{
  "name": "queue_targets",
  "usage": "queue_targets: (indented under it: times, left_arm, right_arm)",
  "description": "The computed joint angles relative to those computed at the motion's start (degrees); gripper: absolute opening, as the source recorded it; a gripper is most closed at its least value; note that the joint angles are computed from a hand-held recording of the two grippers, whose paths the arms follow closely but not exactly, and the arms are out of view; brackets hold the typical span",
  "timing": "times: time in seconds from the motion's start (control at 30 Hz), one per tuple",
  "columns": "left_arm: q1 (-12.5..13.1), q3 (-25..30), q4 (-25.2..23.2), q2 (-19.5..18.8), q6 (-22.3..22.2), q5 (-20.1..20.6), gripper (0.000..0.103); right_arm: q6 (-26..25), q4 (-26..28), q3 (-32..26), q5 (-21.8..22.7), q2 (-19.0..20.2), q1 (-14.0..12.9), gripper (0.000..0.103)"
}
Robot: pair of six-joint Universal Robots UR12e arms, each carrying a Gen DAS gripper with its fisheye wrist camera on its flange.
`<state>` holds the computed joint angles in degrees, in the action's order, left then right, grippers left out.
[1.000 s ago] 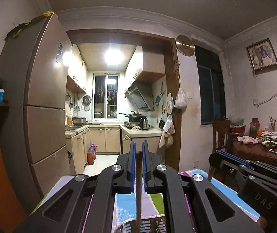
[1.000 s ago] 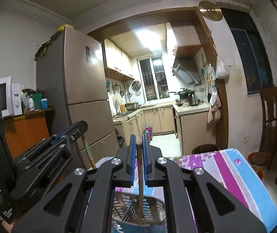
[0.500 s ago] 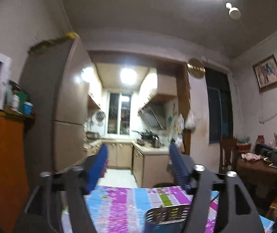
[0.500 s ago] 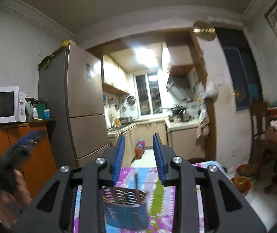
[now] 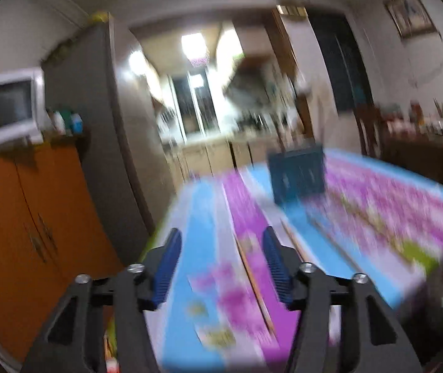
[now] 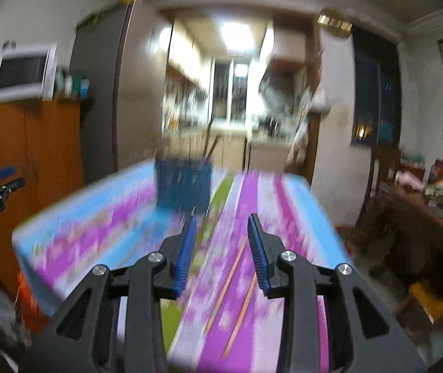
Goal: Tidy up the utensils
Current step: 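Move both open grippers back over the chopsticks on the table, then close the left gripper on a chopstick while the right gripper grasps another chopstick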
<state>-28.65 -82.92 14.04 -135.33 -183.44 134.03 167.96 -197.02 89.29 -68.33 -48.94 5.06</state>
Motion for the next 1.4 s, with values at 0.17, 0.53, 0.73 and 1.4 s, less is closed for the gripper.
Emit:
queue_targets:
  times: [0.17, 0.53, 0.73, 1.4]
  left_arm:
    - [-1.23, -2.15, -7.01, -0.35, -8.58, -6.10, 0.038]
    - [-1.54, 2.67, -13.80, -3.03, -10.18, -8.46, 0.025]
    - [-1.55, 5.38, -13.74, -4.80, -9.30, -6.61, 0.025]
    - [-0.93, 5.08, -10.65, -5.68, -8.99, -7.72, 0.031]
  right_arm:
    - [-4.79, 3.50, 2.45, -2.76, 0.38, 1.90, 0.026]
    - [-7.67, 3.12, 5.00, -1.87, 0.51, 2.26, 0.026]
    - [-6.75, 5.03, 4.73, -2.07, 0.65, 2.21, 0.026]
    - [2.56, 4.47, -0.76, -13.10, 4.92, 2.99, 0.026]
